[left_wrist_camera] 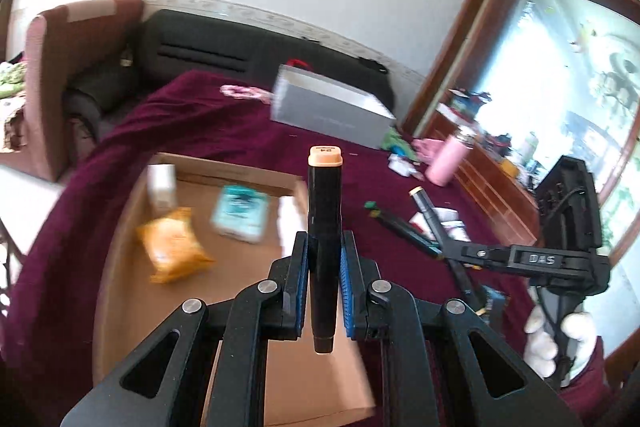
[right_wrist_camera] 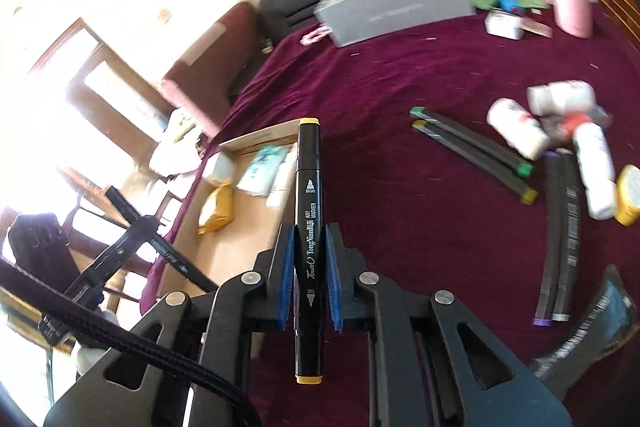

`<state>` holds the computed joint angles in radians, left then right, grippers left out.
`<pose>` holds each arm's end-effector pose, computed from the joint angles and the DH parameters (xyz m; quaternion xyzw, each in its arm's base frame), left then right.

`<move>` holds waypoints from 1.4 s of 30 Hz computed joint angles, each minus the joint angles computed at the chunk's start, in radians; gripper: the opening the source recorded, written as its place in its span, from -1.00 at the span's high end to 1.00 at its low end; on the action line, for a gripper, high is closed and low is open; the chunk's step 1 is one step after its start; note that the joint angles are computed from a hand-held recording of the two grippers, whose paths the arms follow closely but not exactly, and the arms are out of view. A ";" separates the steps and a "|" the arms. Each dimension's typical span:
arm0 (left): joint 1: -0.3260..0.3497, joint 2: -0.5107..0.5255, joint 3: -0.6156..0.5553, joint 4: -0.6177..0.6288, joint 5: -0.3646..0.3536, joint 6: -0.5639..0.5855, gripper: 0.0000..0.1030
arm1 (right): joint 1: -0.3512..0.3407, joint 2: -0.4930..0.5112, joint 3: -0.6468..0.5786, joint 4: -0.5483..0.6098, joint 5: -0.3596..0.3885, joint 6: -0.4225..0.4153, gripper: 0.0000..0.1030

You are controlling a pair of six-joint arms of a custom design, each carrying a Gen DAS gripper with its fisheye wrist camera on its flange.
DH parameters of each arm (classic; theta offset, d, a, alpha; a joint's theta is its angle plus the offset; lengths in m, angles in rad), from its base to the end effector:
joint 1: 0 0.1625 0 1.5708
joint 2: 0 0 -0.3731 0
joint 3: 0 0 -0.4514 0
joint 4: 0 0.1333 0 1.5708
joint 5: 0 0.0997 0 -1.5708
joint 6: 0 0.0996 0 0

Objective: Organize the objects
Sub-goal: 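Carry both held black markers over the cardboard tray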

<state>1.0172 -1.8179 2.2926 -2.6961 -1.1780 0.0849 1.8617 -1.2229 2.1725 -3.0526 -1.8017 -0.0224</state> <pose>-0.0883 -0.4689 0.3051 0.2325 0.9020 -0.3478 0.1071 0.2564 -0.4713 0.1132 0.1196 -0.9514 0.2737 0.0752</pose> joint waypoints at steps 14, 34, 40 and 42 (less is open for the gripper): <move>0.147 0.226 -0.232 0.119 0.063 0.036 0.78 | 0.055 0.308 -0.247 0.119 0.016 0.048 0.74; 0.195 0.472 -0.443 0.275 0.138 -0.052 0.78 | 0.056 0.465 -0.388 0.204 -0.102 0.085 0.74; 0.210 0.470 -0.452 0.276 0.071 -0.077 0.76 | 0.059 0.476 -0.402 0.198 -0.116 0.082 0.73; 0.211 0.464 -0.455 0.280 0.054 -0.086 0.76 | 0.059 0.479 -0.406 0.191 -0.119 0.087 0.68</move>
<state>1.2284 -1.3540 1.8372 -2.4165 -1.1243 -0.0009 1.9206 -0.7441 1.7666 -2.8619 -1.9205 0.0643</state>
